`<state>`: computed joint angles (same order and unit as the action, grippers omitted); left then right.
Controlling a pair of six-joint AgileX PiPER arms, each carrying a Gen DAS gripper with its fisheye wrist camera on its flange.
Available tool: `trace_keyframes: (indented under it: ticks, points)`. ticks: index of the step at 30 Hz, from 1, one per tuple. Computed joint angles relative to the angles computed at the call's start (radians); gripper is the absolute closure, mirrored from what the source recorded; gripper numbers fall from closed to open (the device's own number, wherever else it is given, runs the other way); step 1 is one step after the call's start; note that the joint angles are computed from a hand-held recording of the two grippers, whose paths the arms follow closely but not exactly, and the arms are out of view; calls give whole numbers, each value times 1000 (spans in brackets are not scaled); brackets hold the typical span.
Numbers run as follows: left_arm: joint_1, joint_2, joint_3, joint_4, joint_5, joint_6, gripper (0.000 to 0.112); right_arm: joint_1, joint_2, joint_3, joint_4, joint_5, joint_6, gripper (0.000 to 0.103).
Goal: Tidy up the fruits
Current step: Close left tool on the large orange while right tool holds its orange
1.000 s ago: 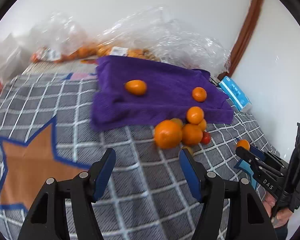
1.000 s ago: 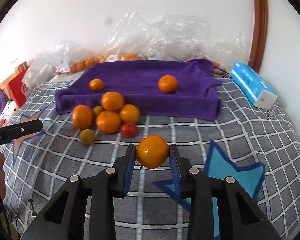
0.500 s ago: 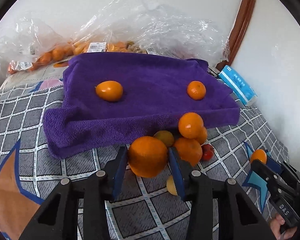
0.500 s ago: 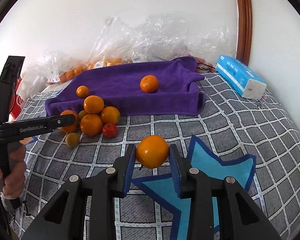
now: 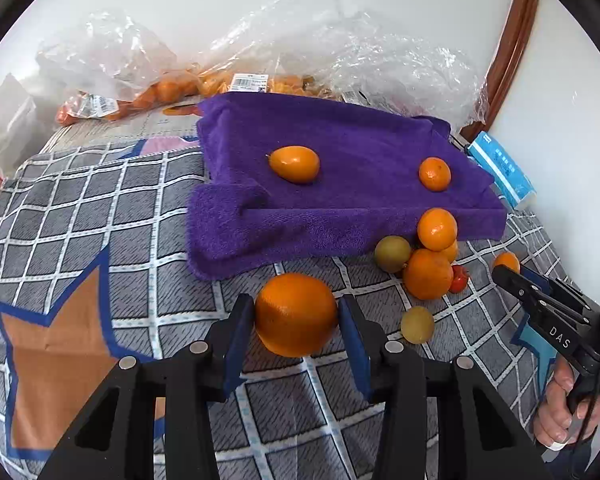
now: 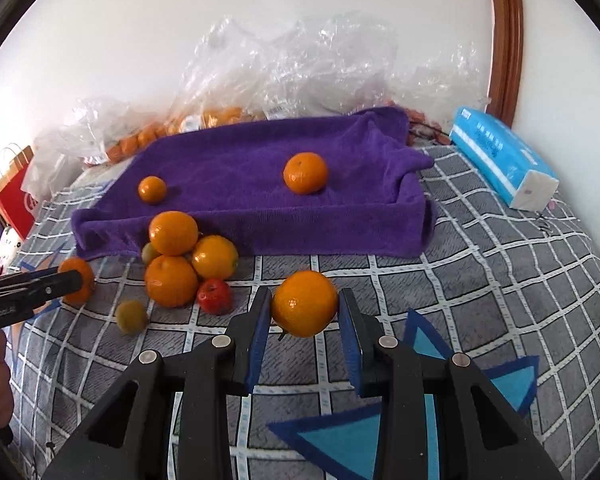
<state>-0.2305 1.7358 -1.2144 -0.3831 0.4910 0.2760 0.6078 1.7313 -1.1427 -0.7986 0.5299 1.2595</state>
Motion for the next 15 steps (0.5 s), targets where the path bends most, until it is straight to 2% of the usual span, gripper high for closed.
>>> trace_keyframes:
  ticks: [3,5,6,8,12,15]
  points:
    - [-16,40,-17,42,-12,-41,71,-1,15,0,0,-17,6,69]
    - [-22,27,30,10,-94,3,71,4,31,-8,-9,3,20,69]
    - [-17,27,30,-19,-88,32,71,4,37,-15,-5,17,18,69]
    - [10,30,31,-163,-67,174,72,0,41,-16,-13,15,38,69]
    - [49,22,57,-370,-50,360,72,-21,28,14,0,-38,52,69]
    - [61,15,71,-425,-56,394,72,-23,28,10,8,-27,48,69]
